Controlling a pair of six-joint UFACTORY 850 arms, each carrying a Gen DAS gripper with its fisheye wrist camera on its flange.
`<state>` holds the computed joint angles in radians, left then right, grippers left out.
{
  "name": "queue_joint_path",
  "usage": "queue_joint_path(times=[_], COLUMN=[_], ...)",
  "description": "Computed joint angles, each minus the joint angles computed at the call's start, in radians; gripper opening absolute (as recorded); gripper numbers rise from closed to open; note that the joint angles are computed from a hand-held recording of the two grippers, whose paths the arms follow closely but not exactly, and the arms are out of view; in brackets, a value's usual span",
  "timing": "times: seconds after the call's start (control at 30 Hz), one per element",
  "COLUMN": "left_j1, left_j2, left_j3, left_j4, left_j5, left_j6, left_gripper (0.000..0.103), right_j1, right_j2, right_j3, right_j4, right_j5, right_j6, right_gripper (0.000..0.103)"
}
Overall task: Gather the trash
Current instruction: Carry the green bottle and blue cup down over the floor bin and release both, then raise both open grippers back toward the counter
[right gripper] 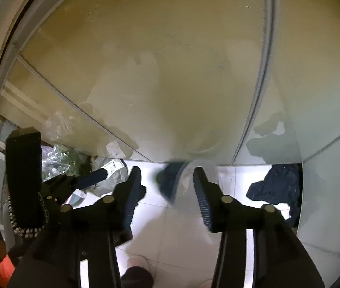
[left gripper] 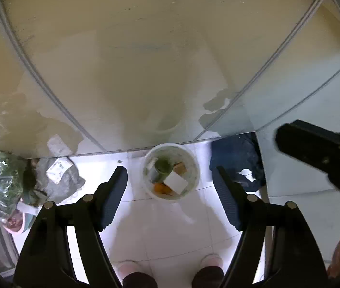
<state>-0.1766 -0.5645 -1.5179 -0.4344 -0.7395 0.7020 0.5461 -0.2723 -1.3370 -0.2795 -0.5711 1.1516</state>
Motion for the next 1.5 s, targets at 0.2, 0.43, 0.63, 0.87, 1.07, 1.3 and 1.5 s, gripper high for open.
queue_joint_path(times=[0.2,0.43,0.63,0.87,1.07,1.3,1.5], left_j1=[0.015,0.032,0.040,0.043,0.037,0.049,0.061], left_j2=[0.027,0.094,0.176,0.263,0.315,0.335,0.325], left_j3=[0.001,-0.018,-0.067,-0.183,-0.323,-0.513,-0.628], left_j4=[0.028,0.049,0.065,0.046,0.015,-0.032,-0.061], left_j5=[-0.018,-0.077,-0.168,-0.290,-0.353,-0.389,-0.388], left_j6=[-0.044,-0.070,-0.090,-0.133,-0.197,-0.257,-0.283], left_gripper=[0.073,0.073,0.073,0.073,0.073,0.073,0.073], right_j1=[0.010,0.033,0.060,0.107,0.159,0.223,0.261], right_j2=[0.007,0.043,0.083,0.116,0.126,0.115,0.072], right_j3=[-0.014,-0.058,-0.131,-0.276,-0.440,-0.654,-0.811], right_j4=[-0.040,-0.051,-0.066,-0.108,-0.177,-0.300,-0.410], right_j5=[-0.056,-0.170,-0.281,-0.443,-0.584,-0.714,-0.773], right_j6=[0.058,0.067,0.077,0.076,0.057,-0.004,-0.094], right_gripper=[0.042,0.042,0.042,0.042,0.042,0.042,0.042])
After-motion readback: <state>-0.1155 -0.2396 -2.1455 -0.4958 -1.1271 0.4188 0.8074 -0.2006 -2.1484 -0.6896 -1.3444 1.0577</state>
